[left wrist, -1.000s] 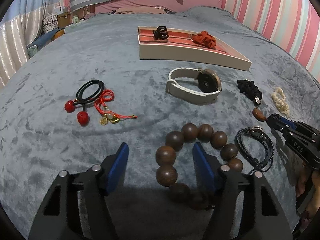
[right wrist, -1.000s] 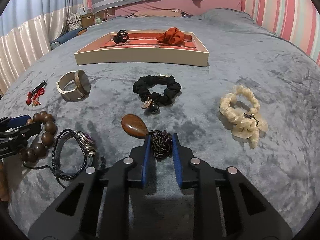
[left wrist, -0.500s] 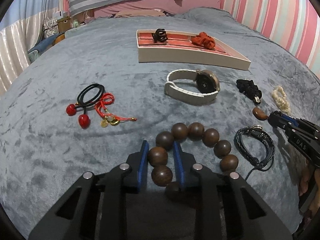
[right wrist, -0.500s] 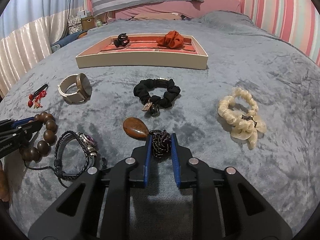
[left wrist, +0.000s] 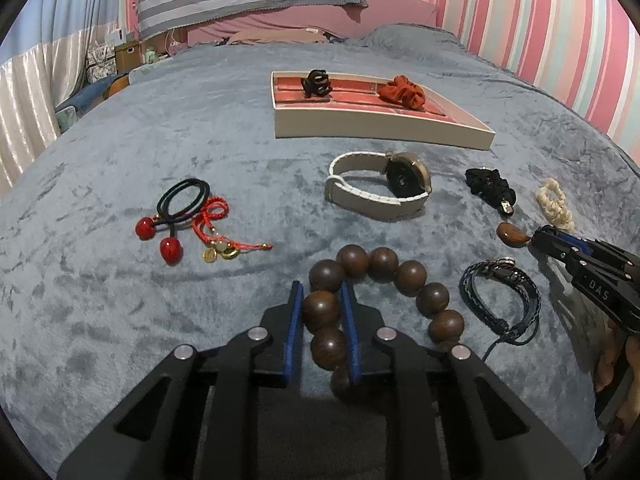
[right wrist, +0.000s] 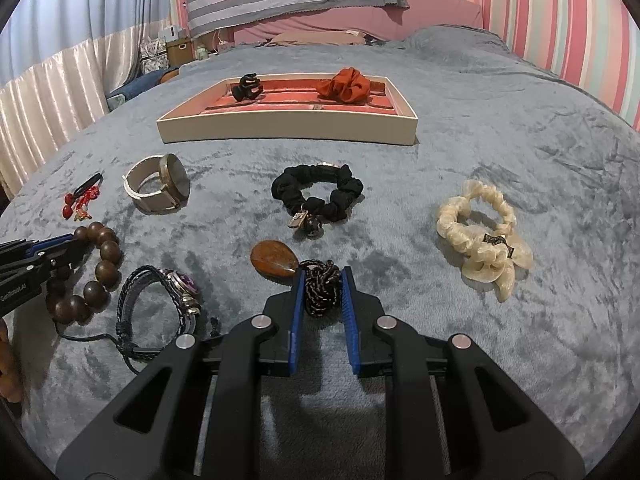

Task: Organize jewelry
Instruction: 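Carry the bead bracelet into the tray with the left tool while the right tool drops the pendant there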

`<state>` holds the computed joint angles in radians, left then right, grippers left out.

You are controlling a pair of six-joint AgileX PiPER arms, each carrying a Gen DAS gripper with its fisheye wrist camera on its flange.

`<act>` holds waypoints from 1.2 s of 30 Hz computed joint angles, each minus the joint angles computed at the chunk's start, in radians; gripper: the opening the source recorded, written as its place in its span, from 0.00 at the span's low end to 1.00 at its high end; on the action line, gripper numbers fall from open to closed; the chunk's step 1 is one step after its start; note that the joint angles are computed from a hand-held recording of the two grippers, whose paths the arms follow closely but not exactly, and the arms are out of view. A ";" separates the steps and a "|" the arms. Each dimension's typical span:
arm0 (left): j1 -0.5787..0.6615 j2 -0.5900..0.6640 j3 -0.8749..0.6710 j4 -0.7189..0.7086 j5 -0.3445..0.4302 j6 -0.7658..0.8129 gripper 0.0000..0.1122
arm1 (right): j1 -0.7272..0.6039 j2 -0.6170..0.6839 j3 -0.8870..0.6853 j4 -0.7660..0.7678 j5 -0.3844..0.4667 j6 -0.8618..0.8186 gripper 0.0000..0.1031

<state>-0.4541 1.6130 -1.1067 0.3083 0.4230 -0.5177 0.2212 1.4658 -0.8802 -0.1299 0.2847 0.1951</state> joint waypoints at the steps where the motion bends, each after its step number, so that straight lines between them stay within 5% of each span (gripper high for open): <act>1: -0.003 -0.002 0.001 0.017 -0.002 -0.015 0.18 | -0.001 -0.002 0.000 0.010 -0.001 -0.010 0.18; 22: -0.044 -0.075 -0.001 0.199 -0.035 -0.156 0.17 | -0.021 -0.042 -0.037 0.165 0.006 -0.166 0.18; 36: 0.010 0.013 -0.342 -0.038 0.057 0.138 0.17 | -0.075 0.060 -0.332 0.230 0.101 -0.260 0.18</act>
